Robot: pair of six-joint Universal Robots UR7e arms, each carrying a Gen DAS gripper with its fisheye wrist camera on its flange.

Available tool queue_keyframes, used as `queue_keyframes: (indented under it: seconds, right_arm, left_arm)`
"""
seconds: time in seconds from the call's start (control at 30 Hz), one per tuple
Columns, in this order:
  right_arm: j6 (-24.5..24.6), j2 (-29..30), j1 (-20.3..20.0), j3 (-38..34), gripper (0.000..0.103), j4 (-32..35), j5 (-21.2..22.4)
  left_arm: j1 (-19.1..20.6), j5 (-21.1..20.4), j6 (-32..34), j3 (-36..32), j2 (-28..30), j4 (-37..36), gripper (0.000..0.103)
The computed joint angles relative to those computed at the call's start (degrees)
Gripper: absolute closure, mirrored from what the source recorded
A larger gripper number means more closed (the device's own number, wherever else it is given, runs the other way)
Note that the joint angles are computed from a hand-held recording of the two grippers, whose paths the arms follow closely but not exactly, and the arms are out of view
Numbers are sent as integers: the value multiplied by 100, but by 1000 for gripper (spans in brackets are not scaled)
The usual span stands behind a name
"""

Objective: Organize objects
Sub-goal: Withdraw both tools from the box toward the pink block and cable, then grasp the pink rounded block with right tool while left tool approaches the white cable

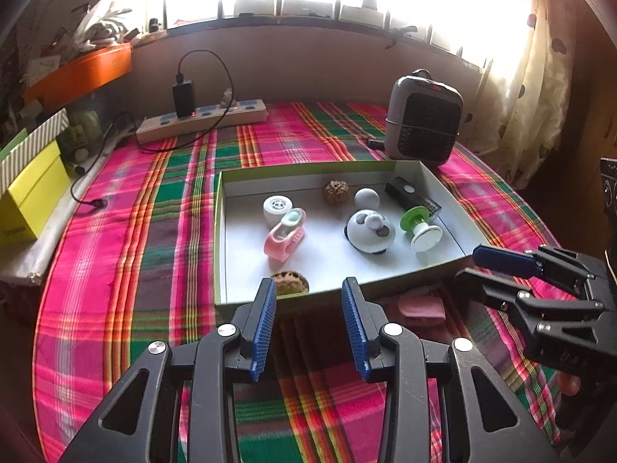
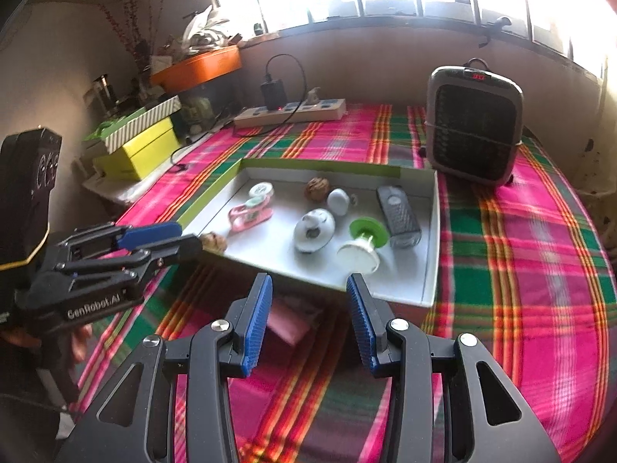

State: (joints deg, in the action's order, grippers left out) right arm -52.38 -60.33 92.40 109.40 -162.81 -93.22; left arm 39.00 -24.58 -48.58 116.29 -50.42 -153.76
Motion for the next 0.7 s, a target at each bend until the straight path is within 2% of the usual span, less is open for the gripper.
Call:
queue_keyframes:
  seconds: [0.13,0.43,0.7]
  right_arm:
    - [-247,-49,-24,127,61,93,9]
    - [-372,147,1,66,61,294,-185]
    - [-568,46,31,128,61,619,-221]
  left_arm:
    - [-75,13,-248,96,-47,150,70]
    - [-184,-53,-719,258,-148,513,70]
    - [-185,-122,-845,345,-188,529,70]
